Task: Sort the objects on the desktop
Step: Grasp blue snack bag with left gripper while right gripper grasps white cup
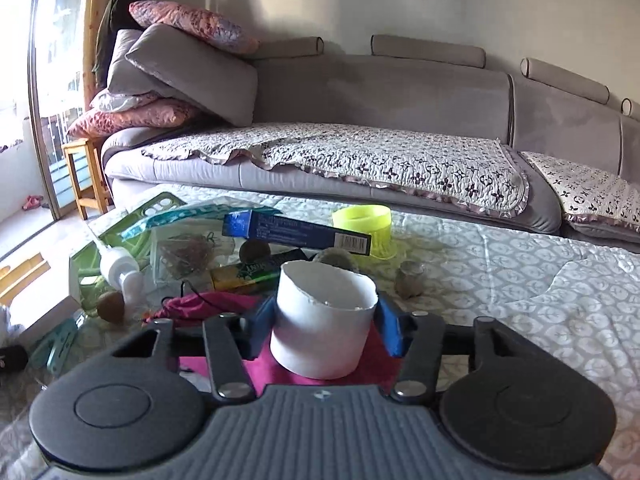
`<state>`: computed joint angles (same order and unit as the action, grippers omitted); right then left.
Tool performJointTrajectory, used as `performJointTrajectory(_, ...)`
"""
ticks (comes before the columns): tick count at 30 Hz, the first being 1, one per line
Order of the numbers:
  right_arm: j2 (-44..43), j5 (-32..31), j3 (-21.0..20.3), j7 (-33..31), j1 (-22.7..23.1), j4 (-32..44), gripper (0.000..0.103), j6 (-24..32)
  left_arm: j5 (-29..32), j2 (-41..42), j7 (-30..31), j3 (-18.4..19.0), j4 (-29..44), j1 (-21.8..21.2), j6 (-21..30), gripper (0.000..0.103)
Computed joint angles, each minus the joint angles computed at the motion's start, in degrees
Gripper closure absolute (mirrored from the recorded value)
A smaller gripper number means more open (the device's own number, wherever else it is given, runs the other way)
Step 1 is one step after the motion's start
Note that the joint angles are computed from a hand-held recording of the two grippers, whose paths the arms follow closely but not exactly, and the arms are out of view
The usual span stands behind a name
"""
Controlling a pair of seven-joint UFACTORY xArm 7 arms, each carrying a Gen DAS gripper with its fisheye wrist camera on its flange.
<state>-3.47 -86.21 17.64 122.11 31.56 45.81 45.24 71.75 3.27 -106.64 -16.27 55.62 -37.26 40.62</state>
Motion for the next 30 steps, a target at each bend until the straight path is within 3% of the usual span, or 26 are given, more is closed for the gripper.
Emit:
performJointTrajectory(1, -0.44, 0.68, -0.03, -0.16, 0.01, -0.25, 0.052, -0.04, -0.52, -0.39, 0.49, -0.06, -0.24, -0.02, -0.20, 0.056)
performJointTrajectory(2, -0.99, 1.19, 0.07, -0.02, 0.06, -0.52, 0.052, -0.01, -0.92, -0.54, 1.04, -0.15, -0.23, -0.01, -0.37, 0.059)
performJointTrajectory(11, -5.13, 7.93, 2.15, -4.04, 0.31, -2.42, 0.052, 0.57, -2.04, -3.04, 2.82, -2.48, -1.30, -0.98, -0.11, 0.063)
performJointTrajectory(17, -10.71, 12.74, 3.31, -7.62, -0.67, -6.07, 0.052, -1.56, -7.71, -2.17, 8.05, -4.03, 1.23, -2.78, 1.28, 0.063)
performJointTrajectory(25, -21.33, 32.53, 2.39, -18.50, -0.47, -13.17, 0.052, -8.57, -12.56, 1.29, 13.82, -4.65, 7.09, -8.17, 4.73, 0.063)
performJointTrajectory(30, -30.82, 41.45, 3.03, -23.14, 1.14, -18.21, 0.052, -8.90, -12.81, 2.49, 15.92, -4.78, 10.53, -11.37, 5.69, 0.063)
